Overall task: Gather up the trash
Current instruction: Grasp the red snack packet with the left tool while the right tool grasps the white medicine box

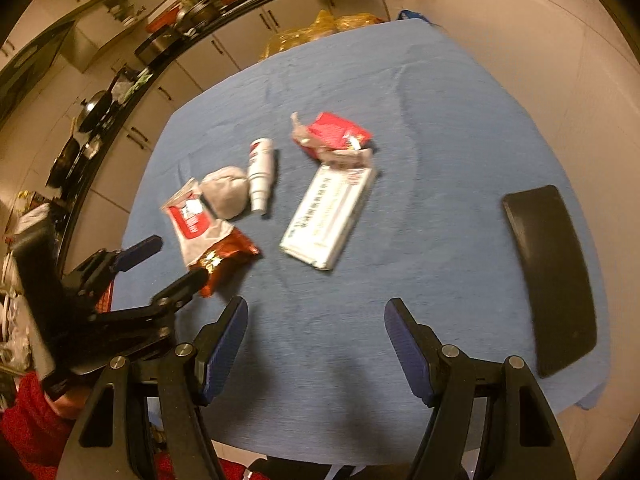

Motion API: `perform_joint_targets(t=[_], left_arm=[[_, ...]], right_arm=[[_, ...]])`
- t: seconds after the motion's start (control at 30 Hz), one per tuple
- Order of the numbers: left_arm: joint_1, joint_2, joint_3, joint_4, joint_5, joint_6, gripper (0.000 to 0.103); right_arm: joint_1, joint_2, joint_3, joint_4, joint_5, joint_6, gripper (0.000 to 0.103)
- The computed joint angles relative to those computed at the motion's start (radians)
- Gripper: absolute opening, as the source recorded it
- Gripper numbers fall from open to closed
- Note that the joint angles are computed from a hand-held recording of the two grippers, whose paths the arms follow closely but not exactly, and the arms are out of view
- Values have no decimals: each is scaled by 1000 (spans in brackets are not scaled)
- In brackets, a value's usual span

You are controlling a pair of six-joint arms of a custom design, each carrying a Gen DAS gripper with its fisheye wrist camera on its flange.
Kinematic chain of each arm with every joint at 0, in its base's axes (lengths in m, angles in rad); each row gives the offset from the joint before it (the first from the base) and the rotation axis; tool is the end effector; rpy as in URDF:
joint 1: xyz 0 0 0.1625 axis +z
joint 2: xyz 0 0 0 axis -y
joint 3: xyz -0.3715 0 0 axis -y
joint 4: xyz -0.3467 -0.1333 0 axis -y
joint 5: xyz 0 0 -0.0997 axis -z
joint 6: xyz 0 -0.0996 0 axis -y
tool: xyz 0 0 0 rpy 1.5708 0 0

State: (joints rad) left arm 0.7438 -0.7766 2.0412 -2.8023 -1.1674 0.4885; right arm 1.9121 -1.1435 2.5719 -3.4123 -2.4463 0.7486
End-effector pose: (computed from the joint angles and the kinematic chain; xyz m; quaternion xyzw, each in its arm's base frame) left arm -0.2263 -0.4425 -0.0026 0.6015 0.7732 -0.0178 0.2002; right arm 0.1607 -0.2826 0.1390 -0.2644 -0.8506 0.3739 0.2585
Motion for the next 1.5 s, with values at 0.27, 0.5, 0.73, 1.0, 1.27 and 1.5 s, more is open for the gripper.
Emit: perform_joint_targets(t=[0.27,0.5,0.73,1.0,1.27,1.5], left_arm=[[29,90,-58,38,27,-55,39],[53,32,6,-12,-8,-61,30],[68,-99,69,-34,-34,-67,30],[86,-188,96,-43,-7,-89,30],[122,-220,83,-31,12,-108,30],[127,-224,83,-48,17,-116,30]], right_arm=[[-40,-53,31,1,20,-31,75],[-114,-40,-12,-30,75,-124,77],[-243,9,-98,-44,165,-184,78],[-310,88,-247,124,125,-125,79],[-250,156,-339,311,-42,-69,62],[-195,170,-246,156,-48,-67,60]])
